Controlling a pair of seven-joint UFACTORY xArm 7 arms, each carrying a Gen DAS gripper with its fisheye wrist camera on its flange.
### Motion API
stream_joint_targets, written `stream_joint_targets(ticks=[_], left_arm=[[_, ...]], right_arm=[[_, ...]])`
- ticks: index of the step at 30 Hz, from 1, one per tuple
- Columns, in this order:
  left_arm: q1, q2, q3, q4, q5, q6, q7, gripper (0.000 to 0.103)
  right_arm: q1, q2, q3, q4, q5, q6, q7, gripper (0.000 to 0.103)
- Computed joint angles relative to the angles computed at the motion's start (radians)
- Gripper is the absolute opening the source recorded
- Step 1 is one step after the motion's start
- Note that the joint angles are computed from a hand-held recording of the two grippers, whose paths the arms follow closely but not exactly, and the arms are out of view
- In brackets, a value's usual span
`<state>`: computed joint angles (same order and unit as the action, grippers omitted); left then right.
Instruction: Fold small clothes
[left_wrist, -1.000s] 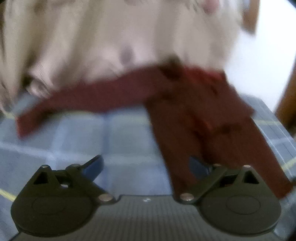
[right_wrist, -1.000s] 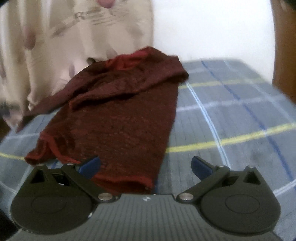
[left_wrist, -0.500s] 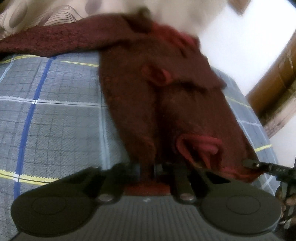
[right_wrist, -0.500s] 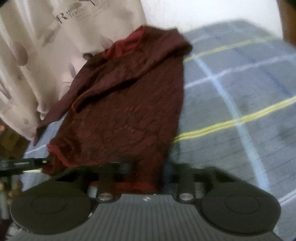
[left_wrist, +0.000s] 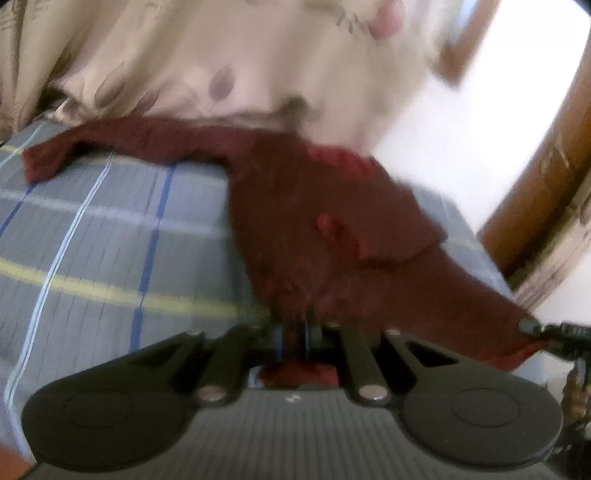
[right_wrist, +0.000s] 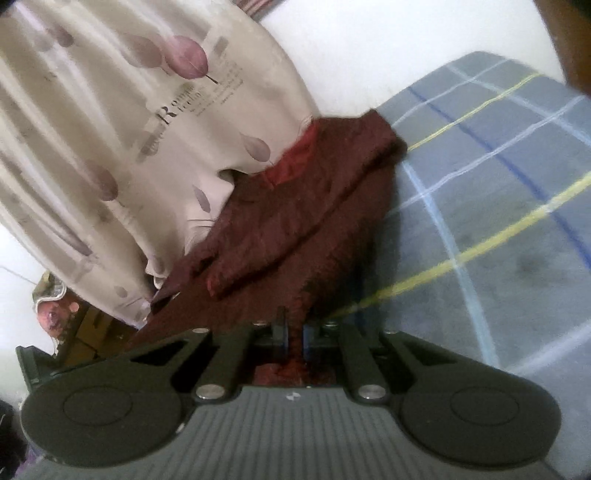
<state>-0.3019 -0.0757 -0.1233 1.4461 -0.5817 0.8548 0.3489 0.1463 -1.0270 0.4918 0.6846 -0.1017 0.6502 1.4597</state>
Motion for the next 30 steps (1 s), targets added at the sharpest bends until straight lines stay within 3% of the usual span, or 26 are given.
stream_joint_targets(ticks=[5,9,10,12,13,14,15,17,18,21,25,28,30], left_arm=[[-0.008,-0.152,0.015,-0.229,0.004,0.011,0.031,0.010],[-0.024,-0.259,0.028,-0.394,0.032,-0.109,0.062,0.012],[-0.025,-0.272,0.032,-0.406,0.043,-0.132,0.059,0.012],[-0.027,-0.287,0.053,-0.404,0.047,-0.167,0.052,0.018],[-0.034,-0.293,0.072,-0.394,0.030,-0.179,0.058,0.021],[-0.038,-0.292,0.088,-0.381,0.009,-0.203,0.064,0.032],[-0.038,-0.302,0.093,-0.382,0.004,-0.227,0.061,0.052],[-0.035,-0.287,0.082,-0.357,0.011,-0.287,0.025,0.074],[-0.052,-0.273,0.083,-0.343,-0.007,-0.327,0.030,0.074],[-0.078,-0.216,0.070,-0.289,-0.015,-0.357,0.004,0.074],[-0.108,-0.130,0.057,-0.234,-0.089,-0.335,-0.054,0.074],[-0.113,-0.101,0.035,-0.243,-0.151,-0.372,-0.081,0.074],[-0.108,-0.092,0.013,-0.254,-0.131,-0.391,-0.115,0.074]], right_arm=[[0.084,-0.103,0.027,-0.036,0.066,0.202,0.059,0.012],[0.146,-0.136,0.050,-0.055,0.112,0.345,0.101,0.012],[0.135,-0.111,0.067,-0.016,0.086,0.418,0.082,0.012],[0.016,-0.014,0.161,0.148,-0.034,0.600,-0.069,0.026],[-0.019,0.029,0.202,0.210,-0.112,0.640,-0.125,0.030],[-0.013,0.086,0.220,0.257,-0.217,0.638,-0.168,0.040],[0.026,0.154,0.207,0.290,-0.311,0.595,-0.202,0.045],[0.009,0.220,0.198,0.315,-0.376,0.440,-0.291,0.048],[-0.046,0.255,0.216,0.337,-0.361,0.363,-0.371,0.049],[-0.085,0.446,0.240,0.394,-0.471,0.230,-0.527,0.048],[-0.133,0.686,0.306,0.480,-0.676,0.231,-0.657,0.048],[-0.137,0.812,0.301,0.524,-0.780,0.241,-0.742,0.048],[-0.115,0.861,0.269,0.531,-0.797,0.220,-0.822,0.048]])
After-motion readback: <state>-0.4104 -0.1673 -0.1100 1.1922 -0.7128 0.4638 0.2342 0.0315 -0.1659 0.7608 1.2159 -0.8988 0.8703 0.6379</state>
